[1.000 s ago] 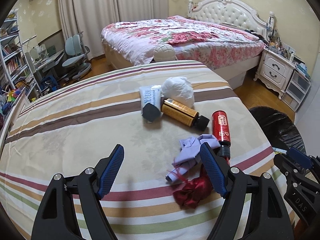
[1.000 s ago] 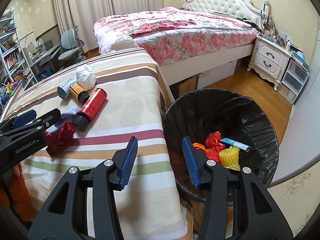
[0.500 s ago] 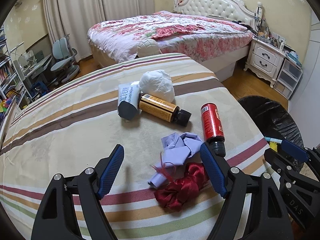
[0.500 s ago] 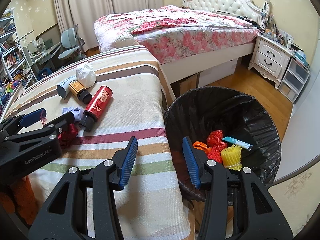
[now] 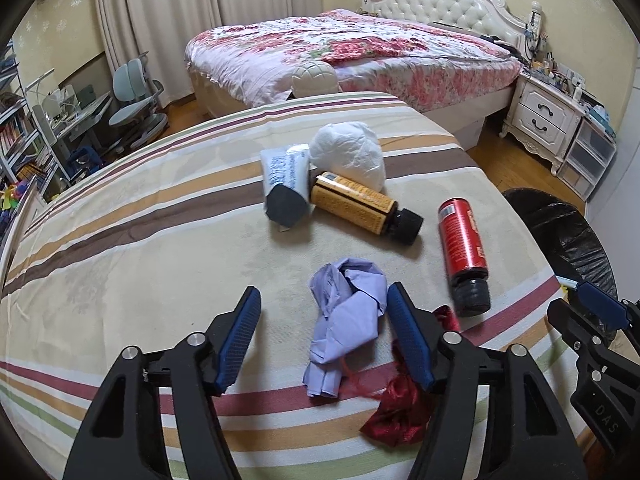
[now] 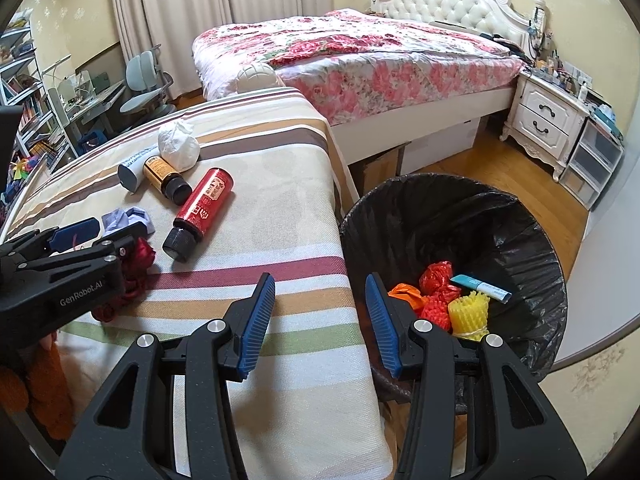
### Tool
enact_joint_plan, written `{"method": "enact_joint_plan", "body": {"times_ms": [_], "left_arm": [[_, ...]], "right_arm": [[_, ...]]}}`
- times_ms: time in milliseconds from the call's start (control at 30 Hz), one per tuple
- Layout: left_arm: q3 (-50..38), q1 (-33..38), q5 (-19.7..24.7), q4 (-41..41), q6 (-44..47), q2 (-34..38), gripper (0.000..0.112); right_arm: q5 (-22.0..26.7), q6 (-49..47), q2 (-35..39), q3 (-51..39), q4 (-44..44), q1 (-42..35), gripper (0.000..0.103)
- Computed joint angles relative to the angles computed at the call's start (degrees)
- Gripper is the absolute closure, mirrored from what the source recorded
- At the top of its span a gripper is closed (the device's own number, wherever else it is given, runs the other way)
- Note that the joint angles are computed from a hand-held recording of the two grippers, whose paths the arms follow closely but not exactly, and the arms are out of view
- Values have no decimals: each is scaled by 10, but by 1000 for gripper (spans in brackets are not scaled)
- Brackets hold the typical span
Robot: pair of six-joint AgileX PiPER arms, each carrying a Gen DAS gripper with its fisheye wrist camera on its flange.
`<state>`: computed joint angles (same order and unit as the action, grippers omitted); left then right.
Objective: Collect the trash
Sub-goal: 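Close the left tool on the lavender cloth and lift it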
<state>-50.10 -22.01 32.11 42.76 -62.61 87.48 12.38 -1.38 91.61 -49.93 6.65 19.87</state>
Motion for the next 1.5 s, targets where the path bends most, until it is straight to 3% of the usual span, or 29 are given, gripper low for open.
{"method": "enact_joint_plan", "body": {"times_ms": [133, 333, 633, 767, 1033, 1100, 1167, 1200, 1333, 1500], "left_arm": [[18, 31, -20, -35, 30, -16, 59], [51, 46, -18, -23, 20, -48, 69], [102, 69, -23, -30, 34, -105, 73], [118, 88, -29, -38, 44, -127, 73], [136, 109, -49, -35, 53, -150, 44], [132, 110, -52, -26, 51, -141, 44], [125, 117, -59, -41, 73, -129, 44], [123, 120, -61, -49, 85, -126, 46], [120, 127, -68, -65, 112, -116, 72], [131, 131, -71, -57, 114, -129, 87]], "right_arm": [[1, 14, 2, -2, -13, 4, 57], [2, 44, 2, -3, -40, 16, 57], [6, 99, -12, 4, -88, 48, 57], [11, 63, -18, 4, -47, 57, 57], [20, 138, -21, -1, -117, 88, 57], [24, 154, -21, -3, -132, 95, 56], [23, 188, -23, -3, -164, 105, 48], [24, 200, -24, -3, -175, 108, 48], [30, 228, -25, -8, -199, 119, 48], [34, 214, -24, -12, -179, 127, 48]]}}
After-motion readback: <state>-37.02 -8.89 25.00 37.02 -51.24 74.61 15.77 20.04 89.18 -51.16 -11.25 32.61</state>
